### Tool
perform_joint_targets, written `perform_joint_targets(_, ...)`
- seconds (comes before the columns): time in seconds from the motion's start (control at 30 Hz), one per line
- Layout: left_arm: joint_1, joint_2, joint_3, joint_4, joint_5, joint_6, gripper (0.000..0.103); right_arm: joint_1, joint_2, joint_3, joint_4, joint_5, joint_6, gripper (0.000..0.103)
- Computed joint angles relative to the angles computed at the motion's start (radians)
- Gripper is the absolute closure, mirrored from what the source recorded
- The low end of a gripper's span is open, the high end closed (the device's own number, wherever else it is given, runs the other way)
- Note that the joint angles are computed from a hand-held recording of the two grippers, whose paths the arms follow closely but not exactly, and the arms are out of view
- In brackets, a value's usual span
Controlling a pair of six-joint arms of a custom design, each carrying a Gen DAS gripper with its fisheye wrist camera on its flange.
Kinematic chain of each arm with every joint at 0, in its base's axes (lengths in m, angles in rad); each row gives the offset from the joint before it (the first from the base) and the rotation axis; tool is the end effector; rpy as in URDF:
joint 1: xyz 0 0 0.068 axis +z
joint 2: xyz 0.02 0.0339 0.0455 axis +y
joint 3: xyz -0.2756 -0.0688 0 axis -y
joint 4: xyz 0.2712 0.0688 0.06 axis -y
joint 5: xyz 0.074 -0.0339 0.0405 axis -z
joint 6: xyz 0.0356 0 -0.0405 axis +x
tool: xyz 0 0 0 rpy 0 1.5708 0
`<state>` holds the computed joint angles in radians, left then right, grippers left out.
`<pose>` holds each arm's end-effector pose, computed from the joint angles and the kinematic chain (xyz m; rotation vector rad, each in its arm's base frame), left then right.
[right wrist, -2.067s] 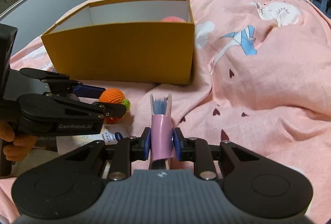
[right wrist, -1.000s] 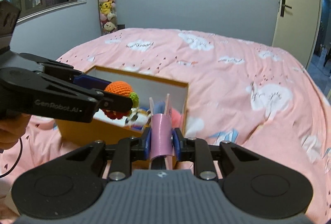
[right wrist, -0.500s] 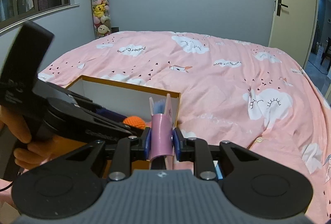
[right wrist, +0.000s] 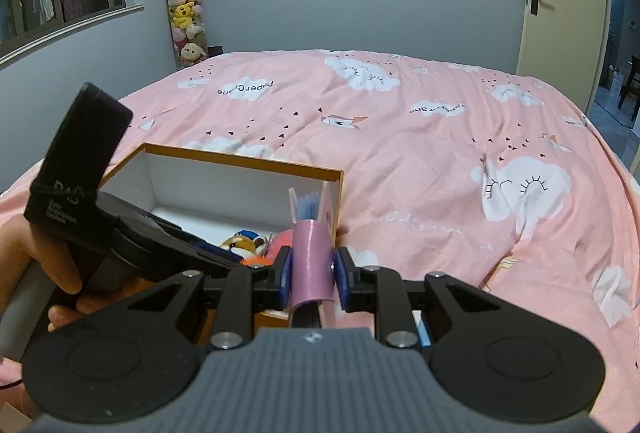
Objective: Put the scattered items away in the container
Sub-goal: 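Carry the orange ball and pink card holder over the box with both tools, then open the left tool to drop the orange ball while the right tool lowers the card holder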
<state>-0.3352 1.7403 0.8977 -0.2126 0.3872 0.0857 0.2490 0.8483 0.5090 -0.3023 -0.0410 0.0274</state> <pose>0.3209 -0.1260 0.1296 0.6791 2.5313 -0.5950 0.1947 0.0510 0.2210 -0.2680 2.2027 0.1983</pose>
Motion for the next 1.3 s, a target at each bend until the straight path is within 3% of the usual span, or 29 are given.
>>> perform_joint_targets(0.17,0.007,-0.013,-0.012,0.01,-0.002,-0.009,0.041,0.013,0.017,0.014,0.006,0.011,-0.001,0.079)
perform_joint_targets(0.37,0.061,-0.152,-0.076,0.014,-0.017,0.043,0.041,0.02,0.076,0.041,0.048,-0.007,0.027,0.079)
perform_joint_targets(0.53,0.124,-0.248,-0.09,-0.034,-0.049,0.102,0.055,0.072,0.152,0.077,0.129,-0.012,0.067,0.079)
perform_joint_targets(0.87,0.241,-0.346,-0.146,-0.045,-0.073,0.193,0.071,0.165,0.459,0.169,0.306,-0.084,0.229,0.079)
perform_joint_targets(1.3,0.352,-0.327,-0.175,-0.011,-0.042,0.293,0.075,0.246,0.823,0.337,0.359,-0.192,0.44,0.079)
